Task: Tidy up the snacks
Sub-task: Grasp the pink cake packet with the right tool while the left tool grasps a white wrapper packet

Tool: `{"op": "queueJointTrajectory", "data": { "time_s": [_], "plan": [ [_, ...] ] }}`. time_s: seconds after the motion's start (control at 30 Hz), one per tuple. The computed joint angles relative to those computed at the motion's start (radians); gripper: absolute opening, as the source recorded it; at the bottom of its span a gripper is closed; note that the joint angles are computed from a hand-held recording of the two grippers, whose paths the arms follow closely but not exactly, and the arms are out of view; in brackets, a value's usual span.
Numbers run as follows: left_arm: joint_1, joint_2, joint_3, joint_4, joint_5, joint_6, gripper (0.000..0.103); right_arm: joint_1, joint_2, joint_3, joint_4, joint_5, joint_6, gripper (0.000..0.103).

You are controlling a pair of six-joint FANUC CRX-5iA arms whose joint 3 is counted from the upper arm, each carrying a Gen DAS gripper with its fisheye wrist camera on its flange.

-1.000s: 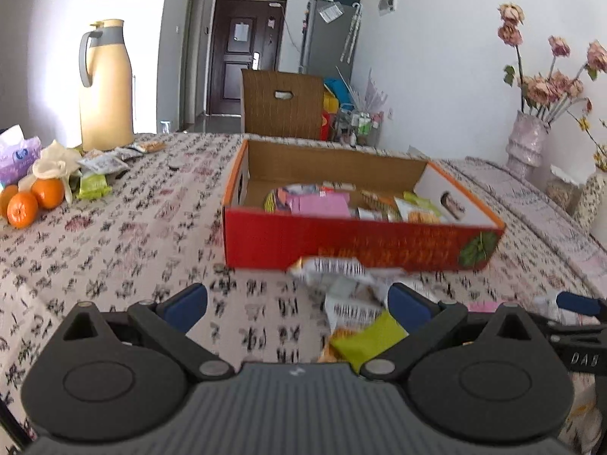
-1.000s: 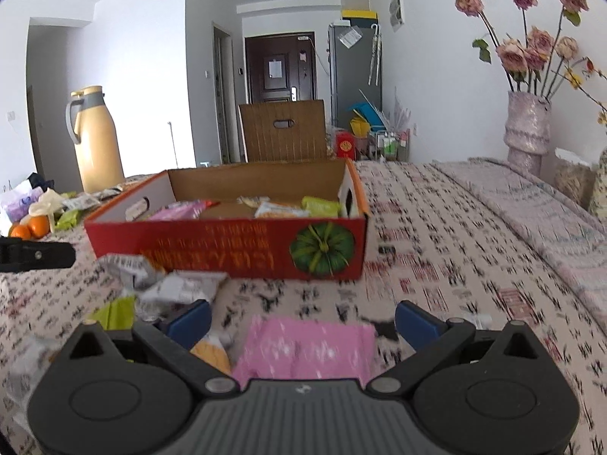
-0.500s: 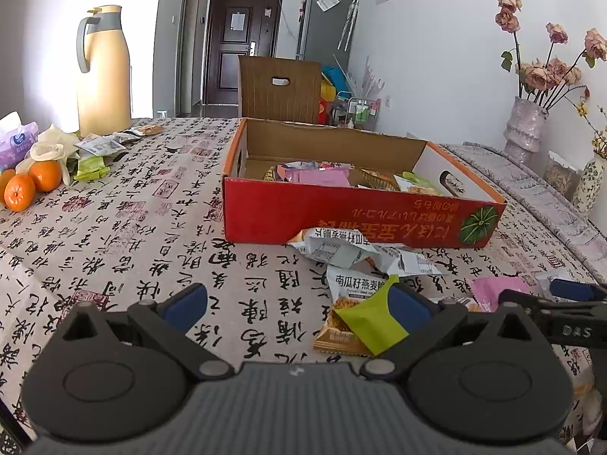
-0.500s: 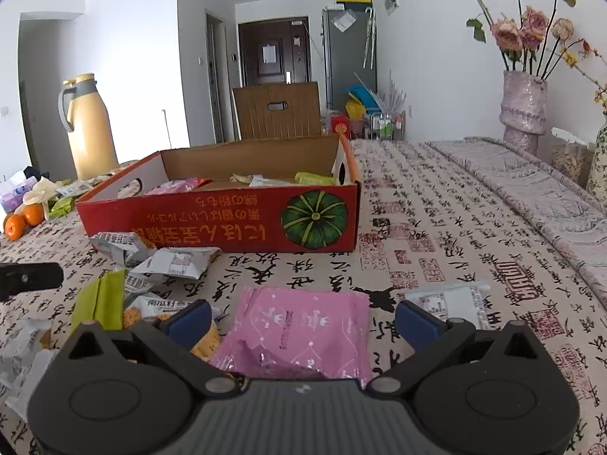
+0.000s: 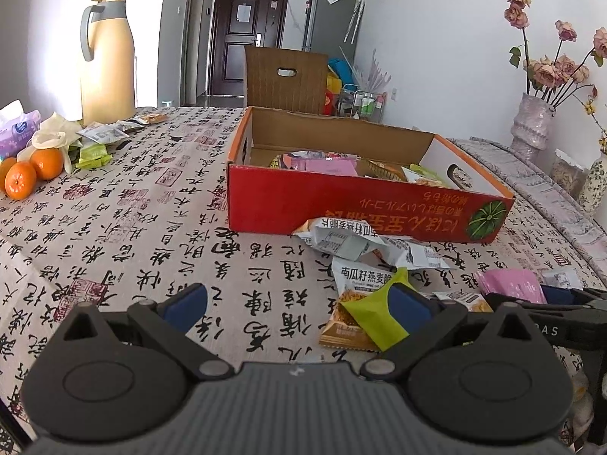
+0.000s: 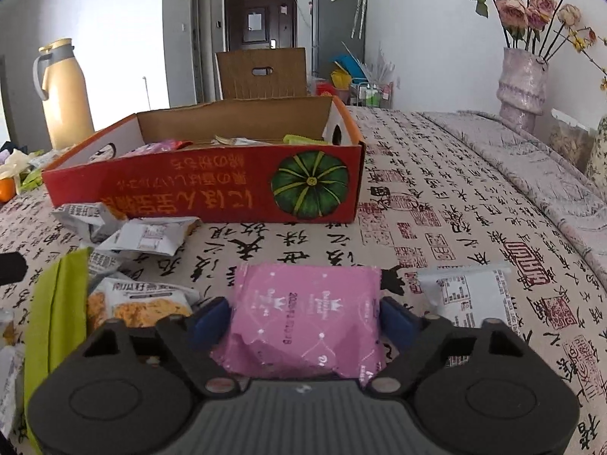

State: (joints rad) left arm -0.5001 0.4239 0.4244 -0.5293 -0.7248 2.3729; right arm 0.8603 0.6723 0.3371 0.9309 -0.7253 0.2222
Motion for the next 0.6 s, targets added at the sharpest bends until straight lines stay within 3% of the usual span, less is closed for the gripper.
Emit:
{"op": "queueJointTrajectory", "data": {
  "time_s": [0.17,0.6],
  "plan": [
    [-0.002,0.002,0.006,-0.001,-0.018,0.004,0.103,-0.012,-0.040,-0.096,0.131,0.070,-0.140,0.065],
    [-0.032,-0.015,0.015,-0.055,-0.116,0.067,0.103,-0.032,-0.133,-0.282,0.430,0.161,-0.428,0.065]
  ]
}}
